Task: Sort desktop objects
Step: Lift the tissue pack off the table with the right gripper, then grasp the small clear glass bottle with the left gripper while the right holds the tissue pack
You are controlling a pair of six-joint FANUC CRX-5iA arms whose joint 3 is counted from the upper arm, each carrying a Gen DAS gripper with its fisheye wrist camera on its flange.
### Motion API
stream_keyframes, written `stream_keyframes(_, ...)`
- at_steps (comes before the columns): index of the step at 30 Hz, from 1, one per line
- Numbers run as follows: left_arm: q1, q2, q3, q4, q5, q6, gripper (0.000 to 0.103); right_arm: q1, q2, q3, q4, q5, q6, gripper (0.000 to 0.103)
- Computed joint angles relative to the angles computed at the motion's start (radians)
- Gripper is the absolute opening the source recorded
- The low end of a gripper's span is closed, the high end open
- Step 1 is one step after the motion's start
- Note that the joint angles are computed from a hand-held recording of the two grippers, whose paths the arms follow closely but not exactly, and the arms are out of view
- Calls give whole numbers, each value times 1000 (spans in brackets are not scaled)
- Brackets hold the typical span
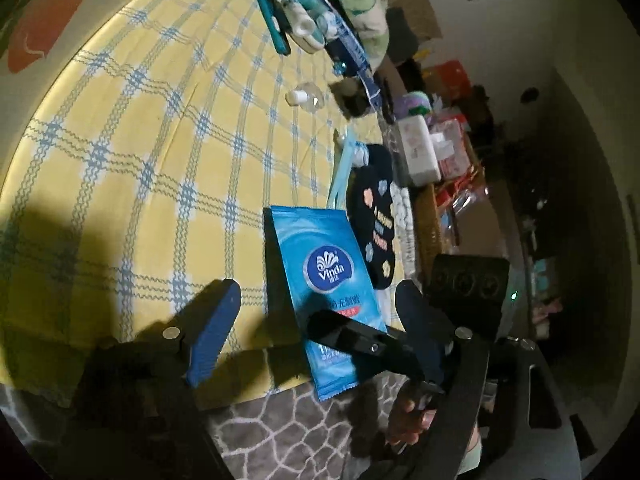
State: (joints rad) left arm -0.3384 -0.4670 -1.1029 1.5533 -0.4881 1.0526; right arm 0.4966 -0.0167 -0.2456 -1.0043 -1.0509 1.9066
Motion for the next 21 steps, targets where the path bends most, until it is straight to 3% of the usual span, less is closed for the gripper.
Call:
stream_keyframes(5,15,-4,41,-61,8,12,87,-38,-15,-6,-31,-6,12,12)
stream_keyframes(11,142,85,268,-557,-29,214,87,-54,-72,-24,6,29,-17,12)
stream_keyframes(15,182,262,509,-957,-51,419,85,-56,-103,-35,33,45,-22,12)
stream_keyframes(17,184,327,576,-1039,-68,453,84,-62,-112,-39,33,46,-19,12)
stream_keyframes(21,149,444,740,-1329,-104,609,77,-73,-122,-43,36,47,-15,12)
